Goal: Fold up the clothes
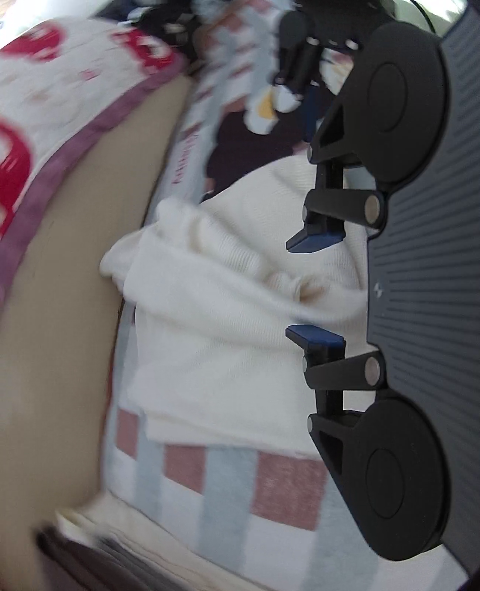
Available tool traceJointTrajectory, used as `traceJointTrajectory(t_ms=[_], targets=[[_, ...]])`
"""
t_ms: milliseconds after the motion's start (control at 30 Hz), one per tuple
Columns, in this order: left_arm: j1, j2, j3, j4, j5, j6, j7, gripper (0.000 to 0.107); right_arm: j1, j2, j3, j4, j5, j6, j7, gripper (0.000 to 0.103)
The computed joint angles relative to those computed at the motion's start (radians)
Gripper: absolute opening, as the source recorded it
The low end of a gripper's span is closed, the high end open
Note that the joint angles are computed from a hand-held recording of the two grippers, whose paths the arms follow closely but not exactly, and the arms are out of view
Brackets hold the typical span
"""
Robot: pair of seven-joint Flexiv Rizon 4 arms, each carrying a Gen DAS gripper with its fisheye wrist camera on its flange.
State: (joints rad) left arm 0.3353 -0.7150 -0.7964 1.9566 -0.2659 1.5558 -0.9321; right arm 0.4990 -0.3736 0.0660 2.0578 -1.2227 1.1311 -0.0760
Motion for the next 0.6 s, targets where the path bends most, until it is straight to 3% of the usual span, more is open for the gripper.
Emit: traceJointTrajectory(t_ms=[100,133,200,300,400,467,500,567,600], targets=[[-0.089,-0.006,0.081,-0.029,0.036,0.046,0.007,0.050,0.008,-0.020,-0.023,-0.016,-0.047,0.000,0.096,0.053],[-0.104,-0.017,0.092,-0.041,0.041,0.051,0.004,0.055,0.015,-0.028,-0.029,-0.025,-0.064,-0.023,0.123,0.059],[-0.161,-0.029,0.153,-0.070,0.043,0.067,-0.021,0.057,0.017,-0.069,-0.035,-0.067,-0.058,-0.059,0.106,0.061],[-0.283,-0.027,0.304,-0.116,0.035,0.073,-0.086,0.064,0.021,-0.113,-0.039,-0.109,-0.036,-0.084,0.028,0.061],[-0.309,-0.034,0.342,-0.134,0.035,0.032,-0.098,0.066,0.049,-0.108,-0.055,-0.093,-0.109,-0.134,0.024,0.055],[-0.259,-0.057,0.282,-0.132,0.072,0.035,-0.101,0.066,0.067,-0.103,-0.036,-0.089,-0.091,-0.207,-0.035,0.039],[-0.239,-0.068,0.245,-0.122,0.041,0.052,-0.058,0.065,0.076,-0.101,-0.029,-0.089,-0.083,-0.240,-0.062,0.036],[-0.262,-0.074,0.268,-0.134,0.055,0.057,-0.063,0.061,0.086,-0.102,-0.020,-0.096,-0.084,-0.277,-0.095,0.031],[-0.312,-0.067,0.326,-0.149,0.053,0.052,-0.076,0.042,0.091,-0.103,-0.016,-0.099,-0.084,-0.296,-0.112,0.031]])
